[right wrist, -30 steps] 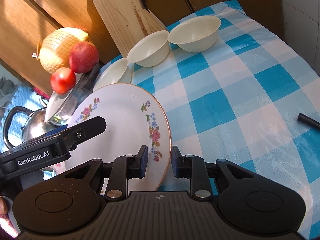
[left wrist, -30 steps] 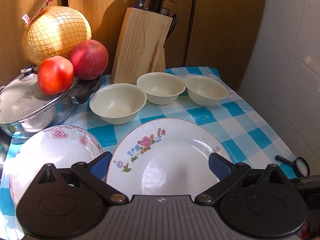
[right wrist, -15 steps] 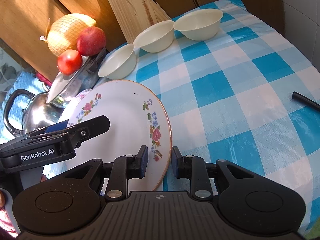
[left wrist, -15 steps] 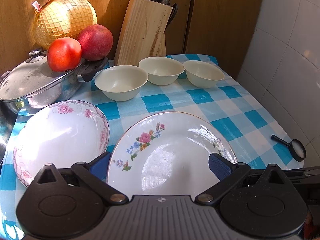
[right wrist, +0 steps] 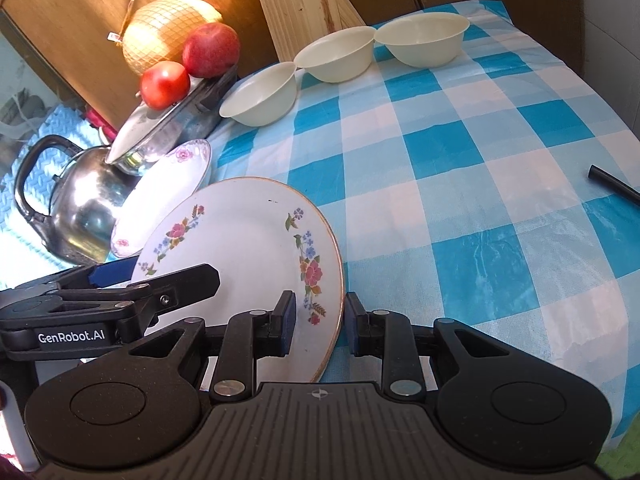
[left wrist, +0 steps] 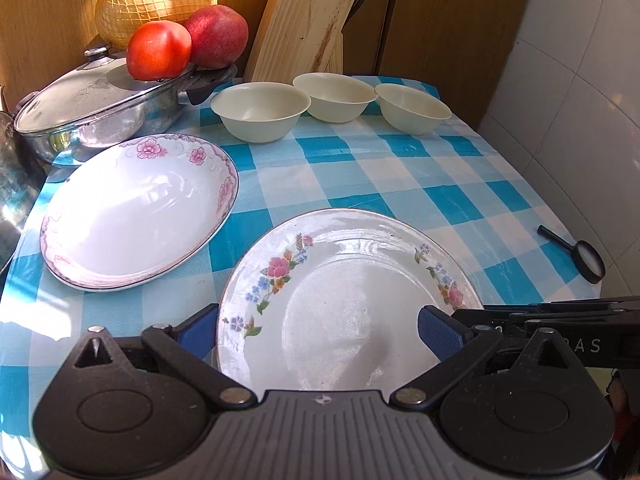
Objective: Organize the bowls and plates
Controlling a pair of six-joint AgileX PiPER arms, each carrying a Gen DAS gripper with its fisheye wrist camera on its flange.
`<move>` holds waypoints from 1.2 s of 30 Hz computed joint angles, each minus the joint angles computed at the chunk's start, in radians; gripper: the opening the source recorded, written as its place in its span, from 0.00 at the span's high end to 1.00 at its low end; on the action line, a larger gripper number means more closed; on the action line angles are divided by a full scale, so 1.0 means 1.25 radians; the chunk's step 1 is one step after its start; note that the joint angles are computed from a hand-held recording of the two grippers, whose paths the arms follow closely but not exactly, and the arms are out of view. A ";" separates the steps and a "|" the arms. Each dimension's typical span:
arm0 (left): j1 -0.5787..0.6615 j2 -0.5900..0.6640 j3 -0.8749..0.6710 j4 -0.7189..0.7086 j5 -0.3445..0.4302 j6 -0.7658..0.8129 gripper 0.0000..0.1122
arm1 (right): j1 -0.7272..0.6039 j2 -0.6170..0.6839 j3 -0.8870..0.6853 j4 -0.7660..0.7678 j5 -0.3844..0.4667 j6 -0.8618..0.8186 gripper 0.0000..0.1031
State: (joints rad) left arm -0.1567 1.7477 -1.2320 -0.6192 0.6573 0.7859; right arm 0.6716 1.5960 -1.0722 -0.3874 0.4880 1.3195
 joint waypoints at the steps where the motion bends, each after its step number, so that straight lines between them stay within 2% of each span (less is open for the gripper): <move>1: 0.003 -0.002 0.005 0.000 0.002 0.003 0.13 | 0.002 -0.001 0.000 -0.003 0.002 0.003 0.67; 11: 0.026 0.000 0.015 0.006 0.009 -0.006 0.15 | 0.046 0.012 -0.023 -0.061 0.043 0.024 0.65; 16: 0.043 -0.027 0.045 -0.042 -0.004 0.048 0.15 | 0.069 0.030 -0.050 -0.089 0.070 0.014 0.55; 21: 0.056 -0.025 0.039 -0.049 0.007 0.040 0.15 | 0.074 0.037 -0.057 -0.097 0.070 0.008 0.48; 29: 0.109 -0.036 0.030 -0.116 0.019 0.074 0.15 | 0.062 0.040 -0.064 -0.097 0.065 0.018 0.48; 36: 0.145 -0.002 -0.045 -0.089 0.015 -0.012 0.15 | 0.054 0.041 -0.080 -0.133 0.069 0.058 0.47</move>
State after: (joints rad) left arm 0.0247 1.7457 -1.2888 -0.7305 0.6759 0.7714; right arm 0.7391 1.6478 -1.1717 -0.5538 0.5744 1.3916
